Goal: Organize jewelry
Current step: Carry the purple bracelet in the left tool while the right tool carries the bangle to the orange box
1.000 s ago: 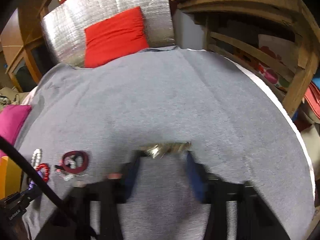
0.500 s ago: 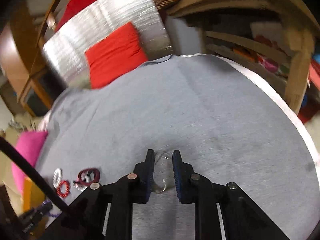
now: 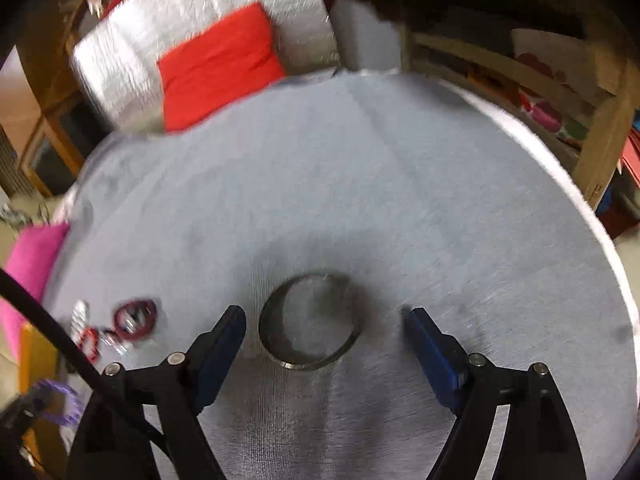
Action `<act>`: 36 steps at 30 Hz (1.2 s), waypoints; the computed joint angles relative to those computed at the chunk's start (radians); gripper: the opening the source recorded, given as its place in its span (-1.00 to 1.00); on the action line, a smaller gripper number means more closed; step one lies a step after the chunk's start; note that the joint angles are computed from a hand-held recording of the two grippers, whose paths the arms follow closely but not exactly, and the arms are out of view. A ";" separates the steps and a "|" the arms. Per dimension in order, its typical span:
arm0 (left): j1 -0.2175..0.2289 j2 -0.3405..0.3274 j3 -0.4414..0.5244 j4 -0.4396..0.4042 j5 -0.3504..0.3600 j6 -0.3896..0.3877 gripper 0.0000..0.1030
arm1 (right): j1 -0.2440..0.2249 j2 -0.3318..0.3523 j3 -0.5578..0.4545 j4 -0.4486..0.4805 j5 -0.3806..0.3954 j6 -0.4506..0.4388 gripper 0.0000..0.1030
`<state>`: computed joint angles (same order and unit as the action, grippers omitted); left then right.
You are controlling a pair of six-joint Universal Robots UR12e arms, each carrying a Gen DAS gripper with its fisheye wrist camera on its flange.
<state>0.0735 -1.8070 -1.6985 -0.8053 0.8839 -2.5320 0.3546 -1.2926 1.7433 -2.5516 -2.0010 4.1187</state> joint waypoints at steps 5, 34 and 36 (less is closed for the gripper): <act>0.016 0.011 -0.003 0.018 -0.021 -0.012 -0.81 | 0.032 0.062 -0.090 0.178 -0.135 -0.009 0.63; 0.248 0.031 -0.017 0.285 -0.013 -0.380 -0.82 | 0.186 0.177 -0.256 -0.310 0.001 -0.325 0.22; 0.255 0.016 -0.008 0.248 0.016 -0.386 -0.82 | 0.203 0.214 -0.319 -0.310 0.046 -0.386 0.22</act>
<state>0.3281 -1.7914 -1.7064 -0.5575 0.8996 -2.9179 0.5573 -1.0787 1.4238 -2.8619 -1.9550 3.7330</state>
